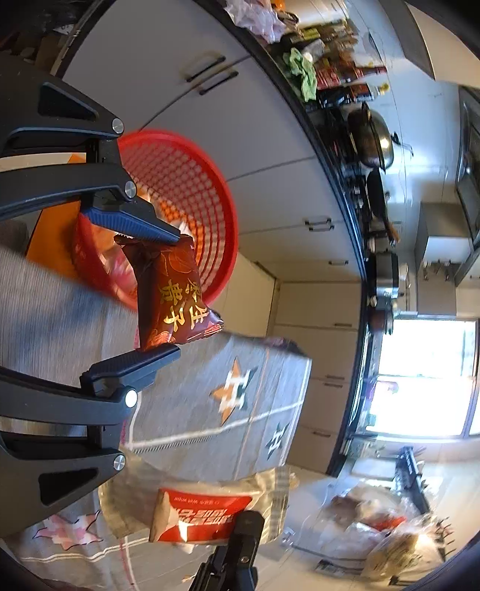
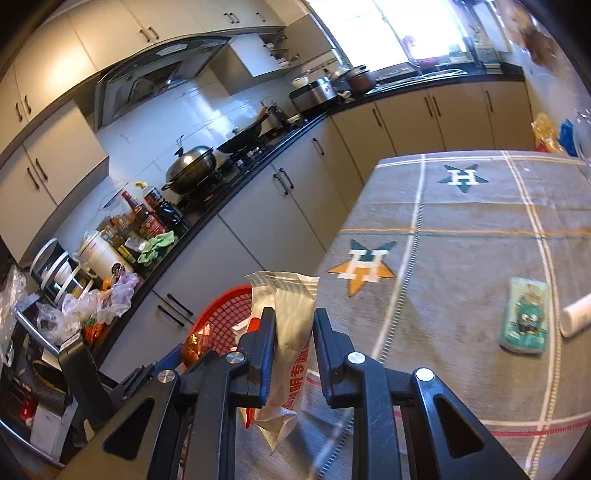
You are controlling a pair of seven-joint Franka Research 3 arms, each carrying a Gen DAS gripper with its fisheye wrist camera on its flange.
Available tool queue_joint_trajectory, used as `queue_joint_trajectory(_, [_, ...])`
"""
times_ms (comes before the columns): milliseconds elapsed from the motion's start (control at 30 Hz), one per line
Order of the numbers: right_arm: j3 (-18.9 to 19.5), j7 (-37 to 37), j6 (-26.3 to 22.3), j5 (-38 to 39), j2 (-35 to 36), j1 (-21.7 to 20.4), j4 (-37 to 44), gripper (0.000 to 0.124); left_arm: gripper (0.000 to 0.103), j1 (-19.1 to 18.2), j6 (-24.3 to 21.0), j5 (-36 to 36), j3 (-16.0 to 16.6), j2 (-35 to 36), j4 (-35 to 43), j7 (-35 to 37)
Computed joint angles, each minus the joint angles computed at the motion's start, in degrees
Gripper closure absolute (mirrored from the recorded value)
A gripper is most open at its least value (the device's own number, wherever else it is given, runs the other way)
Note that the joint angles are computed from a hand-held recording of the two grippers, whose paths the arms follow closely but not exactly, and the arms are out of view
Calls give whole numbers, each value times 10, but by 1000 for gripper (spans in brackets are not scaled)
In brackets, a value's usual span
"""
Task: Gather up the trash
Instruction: 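Carry the red snack bag and white tissue pack over the red basket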
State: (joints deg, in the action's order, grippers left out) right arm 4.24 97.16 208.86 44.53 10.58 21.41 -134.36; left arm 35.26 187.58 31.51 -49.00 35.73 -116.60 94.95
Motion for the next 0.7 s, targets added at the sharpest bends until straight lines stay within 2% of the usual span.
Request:
queue_joint_trajectory(467, [-34, -98, -53, 50, 70, 38, 135, 101, 48, -40, -38, -67, 58, 35, 88, 30])
queue_joint_trajectory(600, [-66, -139, -75, 88, 104, 69, 190, 102, 48, -53, -49, -92, 69, 49, 110, 54])
queue_joint_trajectory(700, [-104, -170, -93, 121, 134, 104, 233, 101, 48, -65, -60, -111, 75, 62, 128, 74])
